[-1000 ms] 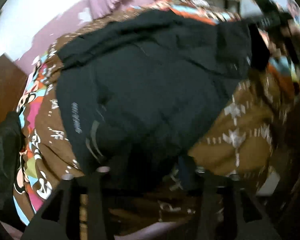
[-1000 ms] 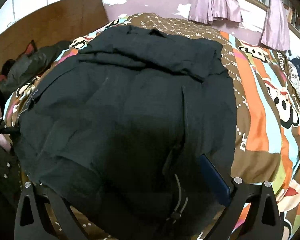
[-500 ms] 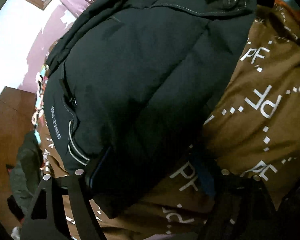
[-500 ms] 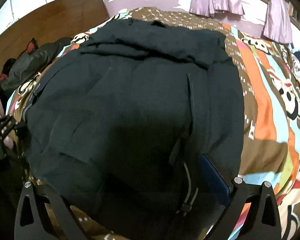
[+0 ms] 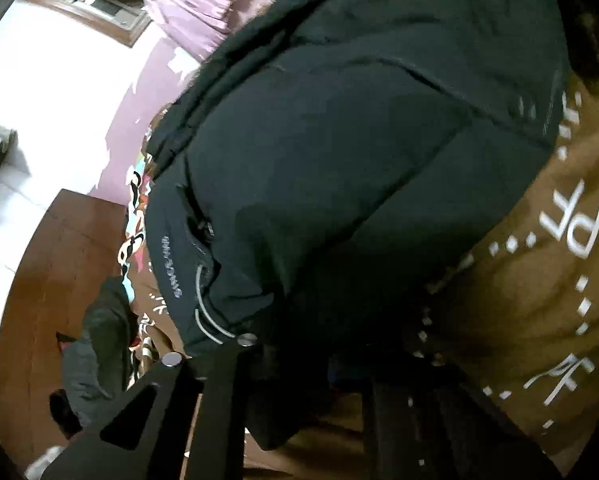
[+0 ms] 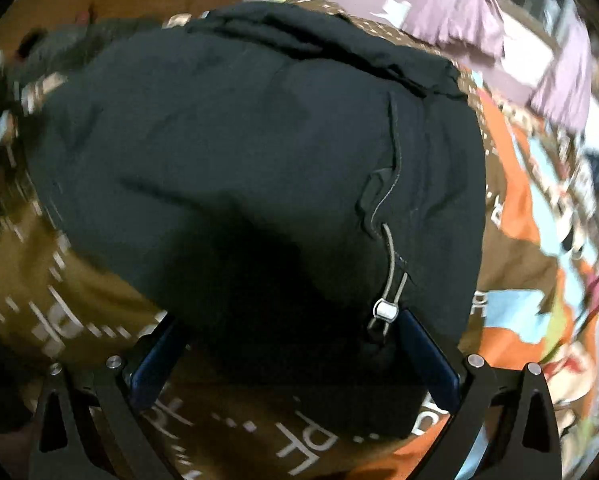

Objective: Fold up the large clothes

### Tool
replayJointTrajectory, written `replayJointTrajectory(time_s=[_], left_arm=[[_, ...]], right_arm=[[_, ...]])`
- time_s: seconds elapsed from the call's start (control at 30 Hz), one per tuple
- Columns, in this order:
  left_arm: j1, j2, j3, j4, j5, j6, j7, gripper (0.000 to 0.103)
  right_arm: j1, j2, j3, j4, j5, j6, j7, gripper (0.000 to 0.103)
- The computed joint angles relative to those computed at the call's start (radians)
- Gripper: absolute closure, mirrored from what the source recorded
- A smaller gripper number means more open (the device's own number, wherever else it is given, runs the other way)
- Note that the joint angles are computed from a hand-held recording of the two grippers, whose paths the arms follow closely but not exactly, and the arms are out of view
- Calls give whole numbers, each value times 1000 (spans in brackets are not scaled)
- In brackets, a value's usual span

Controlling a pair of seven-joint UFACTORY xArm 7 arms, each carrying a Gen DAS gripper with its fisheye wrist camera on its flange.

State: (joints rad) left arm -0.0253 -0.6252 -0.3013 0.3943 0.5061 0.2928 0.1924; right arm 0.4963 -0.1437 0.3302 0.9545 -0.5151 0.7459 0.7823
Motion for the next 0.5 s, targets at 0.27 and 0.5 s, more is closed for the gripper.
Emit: replayJointTrajectory(time_s=[0.27, 0.5], left_arm=[[-167, 22, 160, 164, -250, 151, 101, 96], [-187, 127, 154, 372, -352, 177, 113, 96]], right_arm=[[24, 61, 22, 56, -212, 45, 163, 0], [94, 180, -2, 193, -355, 175, 249, 0]])
